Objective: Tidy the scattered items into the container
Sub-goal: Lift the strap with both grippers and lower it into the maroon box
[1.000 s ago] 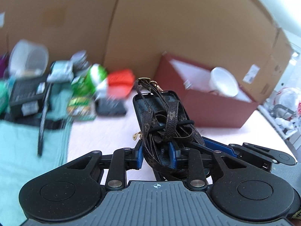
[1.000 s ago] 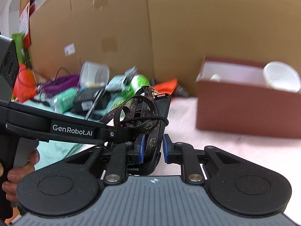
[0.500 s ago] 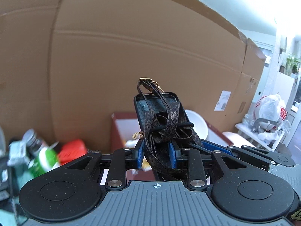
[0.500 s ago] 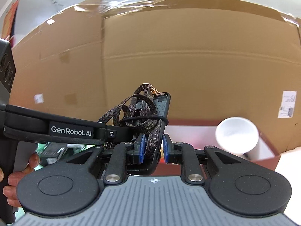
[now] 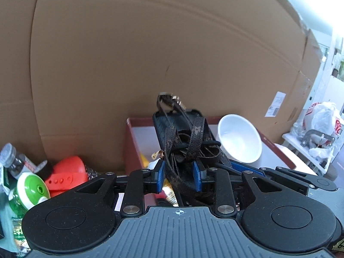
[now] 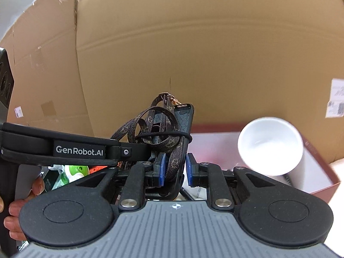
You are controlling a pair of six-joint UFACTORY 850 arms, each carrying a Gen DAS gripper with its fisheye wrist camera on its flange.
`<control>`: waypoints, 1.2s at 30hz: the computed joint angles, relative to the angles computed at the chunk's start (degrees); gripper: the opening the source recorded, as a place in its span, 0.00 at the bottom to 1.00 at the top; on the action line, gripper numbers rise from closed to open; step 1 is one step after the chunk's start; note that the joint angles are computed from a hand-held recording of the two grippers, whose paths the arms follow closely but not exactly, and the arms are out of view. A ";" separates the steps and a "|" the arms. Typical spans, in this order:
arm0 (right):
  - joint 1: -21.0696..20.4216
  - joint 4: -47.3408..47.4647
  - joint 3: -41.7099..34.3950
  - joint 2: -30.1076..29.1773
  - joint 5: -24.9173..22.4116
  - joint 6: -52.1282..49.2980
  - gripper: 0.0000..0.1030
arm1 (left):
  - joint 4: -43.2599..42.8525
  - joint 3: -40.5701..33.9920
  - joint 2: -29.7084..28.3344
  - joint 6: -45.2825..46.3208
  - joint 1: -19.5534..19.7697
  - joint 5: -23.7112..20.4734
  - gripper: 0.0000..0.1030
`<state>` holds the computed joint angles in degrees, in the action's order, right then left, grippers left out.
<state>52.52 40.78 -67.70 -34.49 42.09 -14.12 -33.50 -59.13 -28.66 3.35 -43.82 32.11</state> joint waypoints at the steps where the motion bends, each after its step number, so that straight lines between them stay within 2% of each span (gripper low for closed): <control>1: -0.24 -0.63 -0.33 -0.35 -0.41 0.54 0.22 | 0.47 -0.27 -0.26 -0.63 0.32 -0.56 0.28; 3: -0.64 -1.40 -1.01 -0.92 -1.27 1.00 0.22 | -0.02 -0.85 -0.78 0.10 0.53 -1.22 0.26; 5: -0.93 -1.73 -1.57 -1.36 -2.13 1.28 0.22 | 1.41 -1.17 -1.10 -0.35 0.68 -1.27 0.35; 7: -1.43 -2.46 -2.34 -1.82 -3.28 1.92 0.22 | 2.93 -1.46 -1.35 -0.93 0.76 -1.61 0.37; 10: -1.81 -2.62 -3.57 -2.67 -5.00 1.99 0.21 | 1.43 -2.28 -1.96 1.50 0.54 -2.28 0.34; 13: -1.79 -0.69 -4.75 -3.49 -6.25 -0.21 0.21 | 2.75 -2.29 -2.21 -0.35 1.15 -3.15 0.37; 15: -1.94 -0.23 -5.00 -3.58 -7.26 -0.56 0.22 | 3.69 -1.77 -1.90 -2.27 1.24 -2.41 0.42; 17: -1.71 0.33 -4.58 -3.42 -5.96 -0.90 0.39 | 5.60 -0.47 -0.99 -5.08 1.17 -0.73 0.57; 18: -1.29 2.94 -4.48 -3.41 -4.24 -2.88 0.53 | 5.94 0.31 -0.45 -5.69 0.94 0.66 0.62; 19: -0.68 6.29 -4.45 -3.46 -1.97 -5.99 0.64 | 5.63 1.25 0.16 -5.71 0.56 2.49 0.80; 20: -0.19 9.03 -4.41 -3.49 0.04 -8.89 0.69 | 2.92 1.94 0.65 -3.93 -0.11 4.21 1.00; 22: 0.04 10.21 -3.75 -3.00 1.45 -10.45 0.89 | -3.28 2.98 0.75 0.00 -1.99 10.16 1.00; 23: -0.08 8.71 -3.02 -2.49 1.34 -8.97 0.91 | -4.55 3.20 0.78 1.40 -2.45 11.38 1.00; 25: -0.02 7.13 -2.06 -1.81 1.38 -7.28 0.98 | -4.07 3.66 1.11 2.03 -2.65 11.13 1.00; 32: 1.98 12.44 -2.89 -2.30 2.40 -15.08 1.00 | -3.36 5.33 1.53 -1.57 -3.54 9.41 1.00; 36: 2.95 13.28 -2.14 -1.91 2.17 -15.65 1.00 | -3.04 6.89 2.44 -3.89 -3.98 8.87 1.00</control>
<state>55.46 54.07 -69.84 -36.40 44.25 -29.77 -36.54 -52.25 -26.22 -0.54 -47.80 40.98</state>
